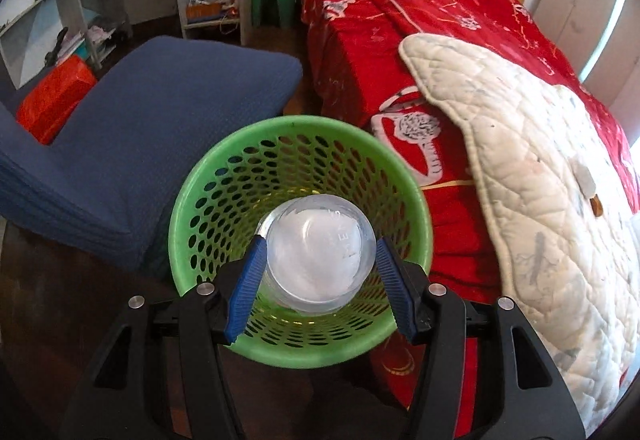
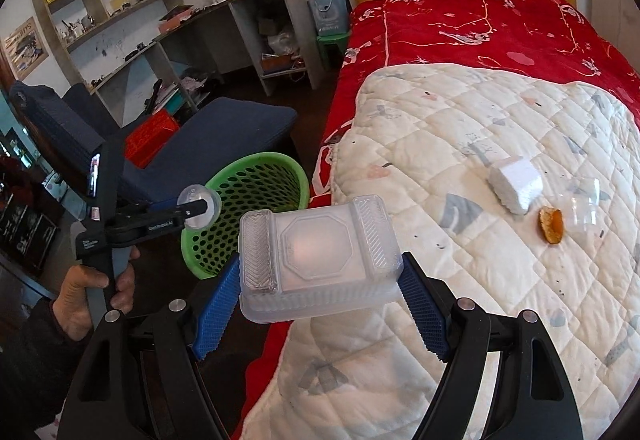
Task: Collect trash
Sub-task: 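Carry the dome cup into the wastebasket and open the left tool while the right tool carries the container, then drop the clear container into the wastebasket with the right tool and return to the bed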
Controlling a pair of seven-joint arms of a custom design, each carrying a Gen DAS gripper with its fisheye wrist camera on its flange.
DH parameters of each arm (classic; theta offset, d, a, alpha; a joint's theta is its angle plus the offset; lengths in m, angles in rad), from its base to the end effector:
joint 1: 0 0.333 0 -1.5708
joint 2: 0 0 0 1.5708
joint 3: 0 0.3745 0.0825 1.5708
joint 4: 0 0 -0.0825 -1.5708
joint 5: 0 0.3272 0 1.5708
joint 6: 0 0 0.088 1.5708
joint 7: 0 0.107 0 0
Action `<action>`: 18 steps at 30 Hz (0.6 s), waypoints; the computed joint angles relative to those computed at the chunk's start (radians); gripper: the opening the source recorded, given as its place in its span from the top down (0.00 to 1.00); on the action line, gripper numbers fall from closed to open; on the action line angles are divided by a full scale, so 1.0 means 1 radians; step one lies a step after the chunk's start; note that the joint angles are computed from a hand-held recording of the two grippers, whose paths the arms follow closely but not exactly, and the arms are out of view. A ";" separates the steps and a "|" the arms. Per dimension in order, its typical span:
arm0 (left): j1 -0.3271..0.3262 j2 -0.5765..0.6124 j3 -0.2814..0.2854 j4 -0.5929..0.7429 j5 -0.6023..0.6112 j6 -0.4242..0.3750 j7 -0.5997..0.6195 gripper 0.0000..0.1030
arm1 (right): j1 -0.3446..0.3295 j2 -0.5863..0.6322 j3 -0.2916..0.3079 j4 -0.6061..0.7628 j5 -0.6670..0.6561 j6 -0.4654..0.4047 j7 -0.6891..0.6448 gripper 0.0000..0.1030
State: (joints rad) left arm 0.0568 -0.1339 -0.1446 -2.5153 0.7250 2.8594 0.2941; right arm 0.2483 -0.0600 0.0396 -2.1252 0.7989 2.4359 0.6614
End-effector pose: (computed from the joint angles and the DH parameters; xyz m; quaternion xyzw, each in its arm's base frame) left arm 0.4296 -0.0763 0.4696 -0.8319 0.4757 -0.1974 0.2067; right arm 0.4867 0.1464 0.5619 -0.8447 0.4082 -0.0135 0.3458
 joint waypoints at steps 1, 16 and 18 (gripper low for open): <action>0.001 0.000 0.004 -0.004 -0.005 0.002 0.004 0.45 | 0.002 0.002 0.002 0.001 -0.001 0.001 0.001 0.27; 0.051 -0.103 -0.012 -0.106 0.002 0.018 -0.035 0.39 | 0.048 0.047 0.040 0.040 -0.002 0.001 0.015 0.27; 0.056 -0.127 -0.019 -0.123 0.002 0.008 -0.044 0.39 | 0.056 0.056 0.046 0.048 0.001 -0.005 0.016 0.27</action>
State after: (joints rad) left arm 0.1131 -0.2611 -0.1635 -2.6382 0.7269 2.8674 0.2501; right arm 0.3039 -0.0039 0.0851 -2.0771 0.7998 2.4314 0.6774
